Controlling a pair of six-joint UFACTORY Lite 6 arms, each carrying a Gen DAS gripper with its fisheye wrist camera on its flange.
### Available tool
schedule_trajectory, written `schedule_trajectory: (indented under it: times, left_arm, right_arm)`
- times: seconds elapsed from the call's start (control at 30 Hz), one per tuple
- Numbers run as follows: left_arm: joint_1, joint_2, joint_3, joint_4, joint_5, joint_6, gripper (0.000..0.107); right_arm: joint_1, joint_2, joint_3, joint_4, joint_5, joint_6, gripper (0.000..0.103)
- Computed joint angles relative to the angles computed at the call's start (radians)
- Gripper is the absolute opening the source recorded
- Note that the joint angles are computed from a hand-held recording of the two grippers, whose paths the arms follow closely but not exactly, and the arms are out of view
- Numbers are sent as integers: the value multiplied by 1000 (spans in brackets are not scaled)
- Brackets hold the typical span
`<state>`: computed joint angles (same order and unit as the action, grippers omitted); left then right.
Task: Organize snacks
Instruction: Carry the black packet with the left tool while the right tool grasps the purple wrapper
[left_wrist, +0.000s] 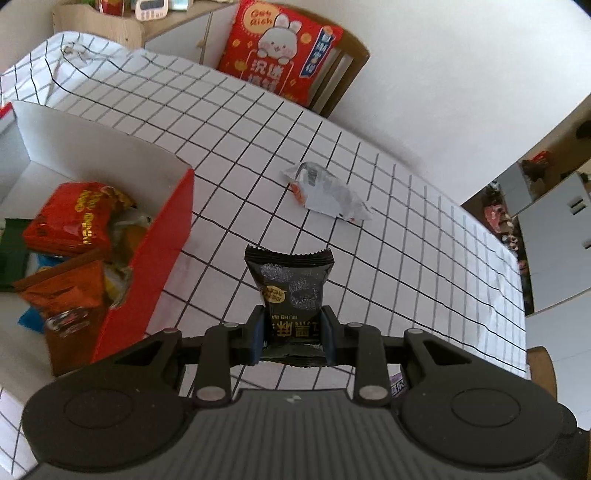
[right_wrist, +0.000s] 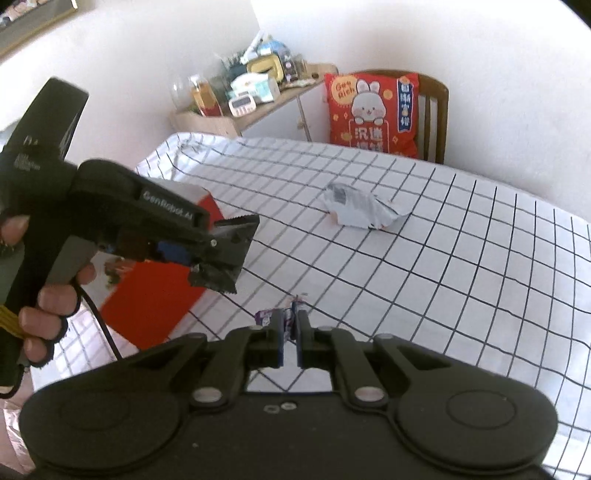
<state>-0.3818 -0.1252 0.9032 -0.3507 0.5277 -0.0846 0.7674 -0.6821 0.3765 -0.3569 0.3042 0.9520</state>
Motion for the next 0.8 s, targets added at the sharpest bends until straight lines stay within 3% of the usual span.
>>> schedule_trajectory:
  times: [0.23, 0.5, 0.8]
  left_arm:
    - [46, -218, -96, -1, 90, 52, 30]
    - [200, -416, -148, -43, 247, 193, 30]
    - [468, -510, -150, -143, 393, 463, 30]
  right_arm:
    - [219, -67, 50, -260, 163, 372, 5]
    - [440, -34, 136, -431, 299, 641, 5]
    - [528, 149, 272, -541, 294, 785, 5]
